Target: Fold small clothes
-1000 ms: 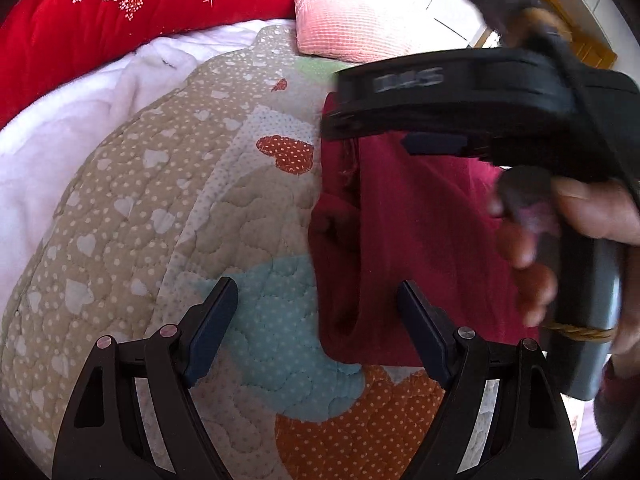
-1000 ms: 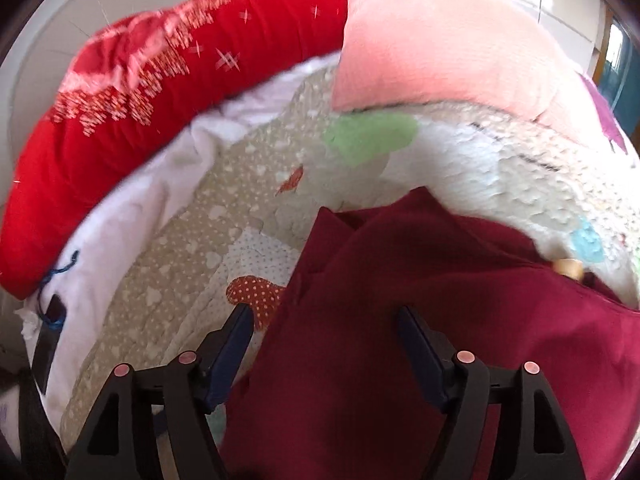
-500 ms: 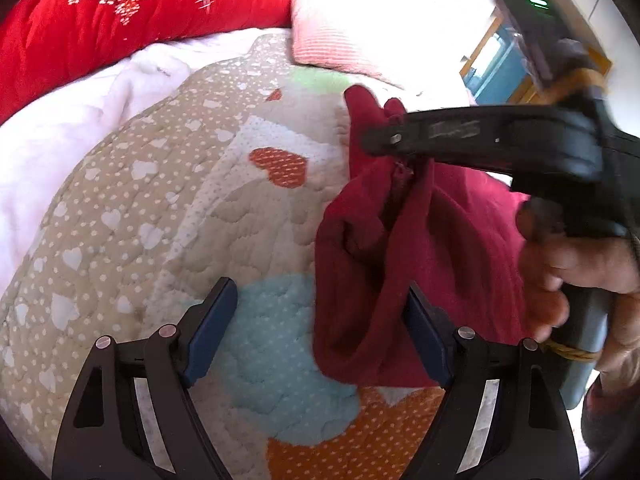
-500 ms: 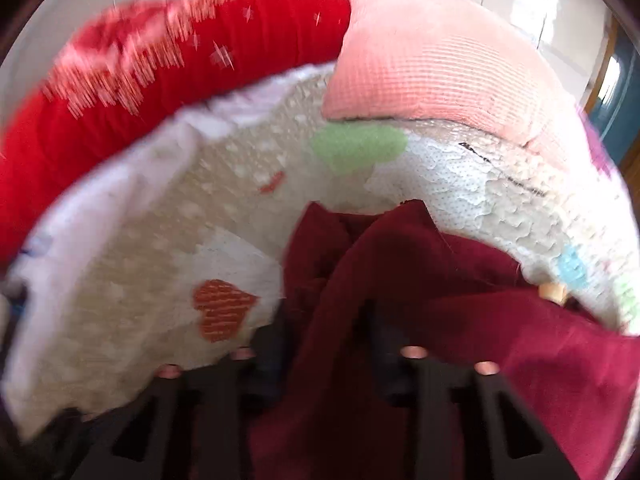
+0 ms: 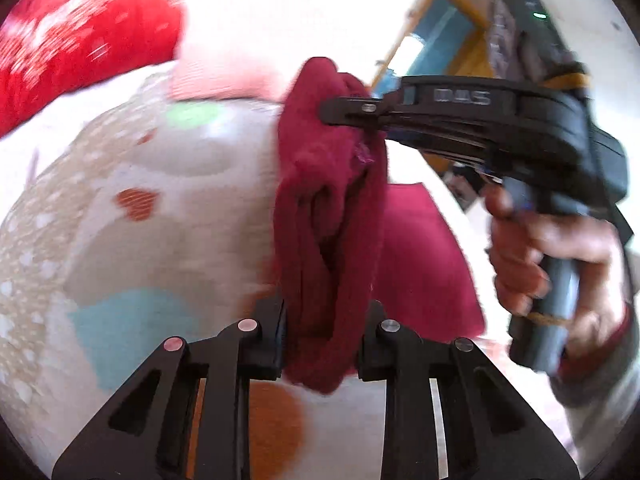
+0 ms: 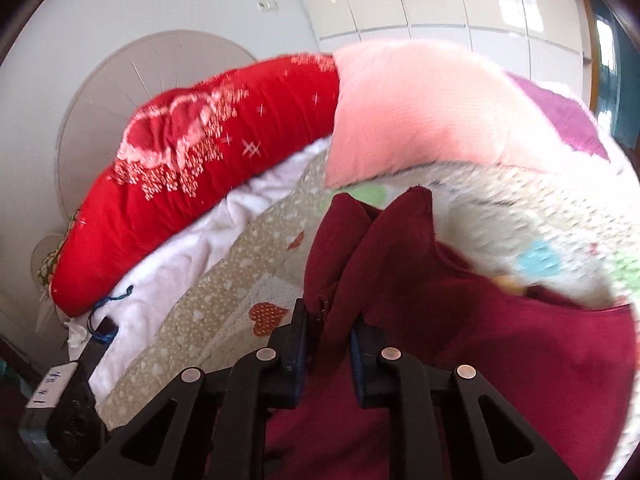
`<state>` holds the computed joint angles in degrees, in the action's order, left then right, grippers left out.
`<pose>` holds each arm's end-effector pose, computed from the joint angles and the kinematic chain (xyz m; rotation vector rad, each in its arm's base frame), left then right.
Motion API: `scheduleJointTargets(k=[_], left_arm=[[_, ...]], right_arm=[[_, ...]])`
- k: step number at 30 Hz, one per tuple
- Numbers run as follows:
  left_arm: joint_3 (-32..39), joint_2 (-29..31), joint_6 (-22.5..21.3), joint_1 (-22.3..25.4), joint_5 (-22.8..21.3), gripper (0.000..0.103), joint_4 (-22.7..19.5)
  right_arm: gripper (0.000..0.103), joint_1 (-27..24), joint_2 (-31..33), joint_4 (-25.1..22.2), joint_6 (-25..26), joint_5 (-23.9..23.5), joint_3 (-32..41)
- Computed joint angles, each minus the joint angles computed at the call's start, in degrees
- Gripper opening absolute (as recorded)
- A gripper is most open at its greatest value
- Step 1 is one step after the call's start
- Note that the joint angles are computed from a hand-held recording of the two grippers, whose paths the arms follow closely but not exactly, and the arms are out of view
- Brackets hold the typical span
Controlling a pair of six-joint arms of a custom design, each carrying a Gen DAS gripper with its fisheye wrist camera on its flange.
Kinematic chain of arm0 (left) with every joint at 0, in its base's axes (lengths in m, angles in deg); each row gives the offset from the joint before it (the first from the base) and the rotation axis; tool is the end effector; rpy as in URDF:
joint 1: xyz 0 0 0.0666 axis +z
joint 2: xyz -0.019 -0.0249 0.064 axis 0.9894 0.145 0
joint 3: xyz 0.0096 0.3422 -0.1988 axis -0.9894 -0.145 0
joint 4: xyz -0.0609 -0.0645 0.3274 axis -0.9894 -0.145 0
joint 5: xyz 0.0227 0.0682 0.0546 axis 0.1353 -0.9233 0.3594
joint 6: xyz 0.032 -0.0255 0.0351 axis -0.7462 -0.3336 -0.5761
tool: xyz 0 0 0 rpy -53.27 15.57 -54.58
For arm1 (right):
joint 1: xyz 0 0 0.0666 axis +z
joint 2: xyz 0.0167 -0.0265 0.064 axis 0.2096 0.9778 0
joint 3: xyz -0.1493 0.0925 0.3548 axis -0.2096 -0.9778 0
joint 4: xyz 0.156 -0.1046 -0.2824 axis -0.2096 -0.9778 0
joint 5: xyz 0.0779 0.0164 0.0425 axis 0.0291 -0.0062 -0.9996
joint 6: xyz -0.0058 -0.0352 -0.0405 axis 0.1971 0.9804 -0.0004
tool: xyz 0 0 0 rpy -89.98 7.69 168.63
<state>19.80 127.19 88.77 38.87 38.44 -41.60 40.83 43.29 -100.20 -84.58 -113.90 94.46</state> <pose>0.3346 -0.2993 0.3021 -0.1448 2.2671 -0.5628 0.4719 0.2752 0.3828 -0.7901 2.3002 0.7513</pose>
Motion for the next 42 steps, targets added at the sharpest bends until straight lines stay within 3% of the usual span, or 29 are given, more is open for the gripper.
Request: scheduleJointTargets(k=[3, 8, 11, 16, 19, 20, 21, 23, 25, 27, 29, 31, 33, 34, 37, 42], left_arm=[[8.8, 3.9, -3.9, -4.1, -1.9, 0.023, -5.0], [23.5, 14.3, -7.0, -6.5, 1.1, 0.023, -10.3], [33.5, 22.6, -6.6, -7.6, 4.5, 0.023, -15.4], [44.6, 30.5, -6.1, -8.9, 2.7, 0.023, -25.0], [44.8, 29.0, -7.5, -9.3, 3.1, 0.026, -28.8], [43.9, 27.8, -8.2, -9.4, 3.1, 0.029, -29.1], [42.0, 26.1, -8.9, -9.7, 2.5, 0.032, -28.6], [36.7, 21.9, -9.6, -10.0, -1.2, 0.058, -25.8], [32.2, 19.2, -9.2, -9.8, -6.3, 0.066, -22.8], [29.7, 18.1, -8.0, -9.2, -11.5, 0.066, -22.6], [30.5, 19.2, -5.1, -8.9, -12.9, 0.066, -24.9], [29.5, 19.8, -3.6, -7.4, -10.6, 0.066, -23.2], [32.0, 22.5, -2.8, -6.6, -8.7, 0.066, -25.5], [32.2, 23.4, -2.9, -6.2, -8.0, 0.066, -25.8], [31.9, 23.4, -3.8, -5.3, -6.9, 0.067, -25.6], [29.5, 20.5, -3.0, -6.2, -6.9, 0.066, -25.0]], right_arm=[[0.016, -4.5, -3.1, -1.4, 3.5, -2.0, -0.8], [0.015, -13.3, -6.4, -2.4, 8.4, -2.8, -3.7], [0.015, -18.0, -6.2, -2.0, 10.2, -0.2, -5.8], [0.015, -21.0, -0.7, -1.4, 9.4, 6.5, -6.8], [0.018, -21.7, 1.4, 0.3, 6.9, 5.5, -7.5], [0.022, -22.1, 1.2, 0.5, 6.5, 4.7, -7.6], [0.035, -22.5, 0.6, 0.2, 6.2, 4.7, -7.8], [0.039, -23.6, -2.0, 1.5, 5.5, 6.2, -9.3], [0.039, -24.9, -4.4, 2.8, 5.8, 3.5, -10.6], [0.039, -25.0, -6.2, 3.1, 6.3, -0.1, -11.0], [0.039, -24.1, -6.6, 1.6, 7.5, -1.8, -10.6], [0.039, -23.3, -7.1, -0.8, 9.1, -6.2, -11.0], [0.039, -22.6, -8.2, -1.6, 12.2, -8.0, -13.2], [0.039, -21.8, -9.1, -1.1, 14.7, -5.7, -14.9], [0.039, -19.8, -10.4, 3.8, 19.7, 10.7, -21.3], [0.039, -25.0, -8.8, 4.4, 12.9, -0.8, -23.3]])
